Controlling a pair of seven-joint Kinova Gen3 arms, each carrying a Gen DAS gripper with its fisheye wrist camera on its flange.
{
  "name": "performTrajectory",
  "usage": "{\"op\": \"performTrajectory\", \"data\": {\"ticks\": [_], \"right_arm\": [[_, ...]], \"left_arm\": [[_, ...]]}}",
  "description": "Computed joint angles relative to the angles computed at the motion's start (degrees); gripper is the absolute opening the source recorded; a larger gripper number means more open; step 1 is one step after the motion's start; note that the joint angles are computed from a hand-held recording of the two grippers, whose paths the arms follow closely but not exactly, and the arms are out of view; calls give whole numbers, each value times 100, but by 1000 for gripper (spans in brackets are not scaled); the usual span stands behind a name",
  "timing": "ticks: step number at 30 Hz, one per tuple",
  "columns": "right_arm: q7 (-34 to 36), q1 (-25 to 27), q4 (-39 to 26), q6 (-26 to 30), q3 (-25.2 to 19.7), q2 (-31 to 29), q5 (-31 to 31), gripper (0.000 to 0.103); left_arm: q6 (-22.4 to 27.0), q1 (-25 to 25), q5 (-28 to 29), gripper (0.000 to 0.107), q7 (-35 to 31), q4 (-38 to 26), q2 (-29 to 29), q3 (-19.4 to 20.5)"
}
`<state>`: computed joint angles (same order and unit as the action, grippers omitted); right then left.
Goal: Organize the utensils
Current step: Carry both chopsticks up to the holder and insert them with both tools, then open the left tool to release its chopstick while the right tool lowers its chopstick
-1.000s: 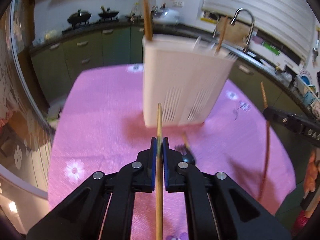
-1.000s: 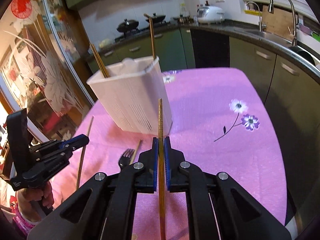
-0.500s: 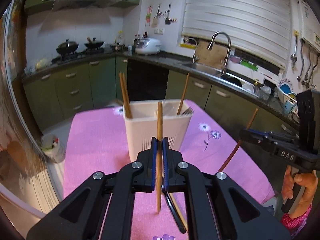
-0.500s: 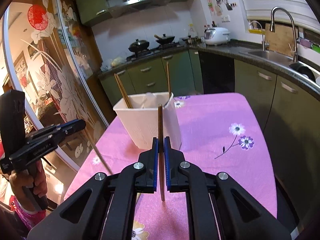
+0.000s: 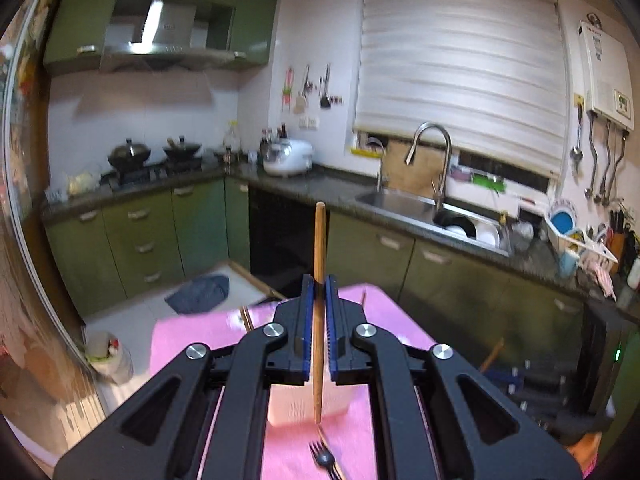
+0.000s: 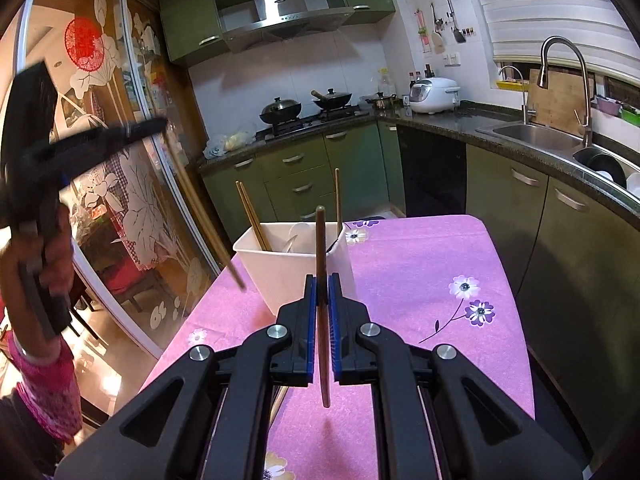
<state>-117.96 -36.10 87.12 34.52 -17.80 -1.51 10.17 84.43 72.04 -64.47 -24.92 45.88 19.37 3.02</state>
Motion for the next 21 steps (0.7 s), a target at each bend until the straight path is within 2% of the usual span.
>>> {"op": "performTrajectory", "data": {"ticks": [5,9,14,21], "right_arm": [[44,20,-12,-1,39,37,-81,7],[78,17,-13,-21,50,59,-106,7],[-46,-21,-95,4,32,79,66,7],[-80,-110,-336,24,21,148,279,7]], "left_arm": [[69,60,-228,6,-498,-774,318,-300],[15,-44,-59,6,-695,-1037,519,-623],[-245,-384,422,6,-350,-468,441,-702],[-371,-795,690,8,24,312,362,-426]]}}
